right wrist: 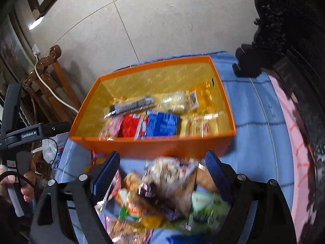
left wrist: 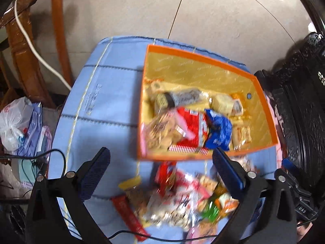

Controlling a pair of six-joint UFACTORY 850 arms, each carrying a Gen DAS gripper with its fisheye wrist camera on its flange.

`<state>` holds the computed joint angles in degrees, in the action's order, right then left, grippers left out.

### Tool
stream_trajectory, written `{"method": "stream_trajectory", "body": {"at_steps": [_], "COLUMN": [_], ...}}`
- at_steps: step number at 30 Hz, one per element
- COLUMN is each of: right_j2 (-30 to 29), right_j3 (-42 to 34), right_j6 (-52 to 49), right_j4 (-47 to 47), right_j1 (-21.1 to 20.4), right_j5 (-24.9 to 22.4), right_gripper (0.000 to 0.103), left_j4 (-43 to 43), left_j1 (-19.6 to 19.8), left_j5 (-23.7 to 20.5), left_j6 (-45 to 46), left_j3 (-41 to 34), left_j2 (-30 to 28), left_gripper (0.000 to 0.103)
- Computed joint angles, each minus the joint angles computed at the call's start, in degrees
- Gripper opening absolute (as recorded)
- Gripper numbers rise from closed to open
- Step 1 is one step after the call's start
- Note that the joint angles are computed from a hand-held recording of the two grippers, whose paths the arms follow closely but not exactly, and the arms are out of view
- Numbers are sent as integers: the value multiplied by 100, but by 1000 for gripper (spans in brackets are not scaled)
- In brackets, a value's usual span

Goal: Organize snacks
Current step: 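Grasp pink round-cookie bag with right gripper while left grasps white ball-snack bag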

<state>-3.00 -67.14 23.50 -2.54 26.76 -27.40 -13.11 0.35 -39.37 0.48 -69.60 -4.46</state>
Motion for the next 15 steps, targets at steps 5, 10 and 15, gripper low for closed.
{"method": "stream_trajectory", "body": {"at_steps": [5,10,15], "right_j2": [400,588,441], "right_j3": [537,1000,1171], "right_j6": [206,99,-56], "right_j4": [-205,283,629], "right_j1": [351,616,984], "right_j5": [-72,-245,-446], "right_gripper": [87,87,87], "left_j4": [-89,57,-176], "left_j1": [62,99,321], "left_j5": [-153,-274,-422], "left_j6": [471,529,626], "left_j3": [596,1070,1346], "left_j2": [344,529,643], "left_gripper": [99,99,99]}}
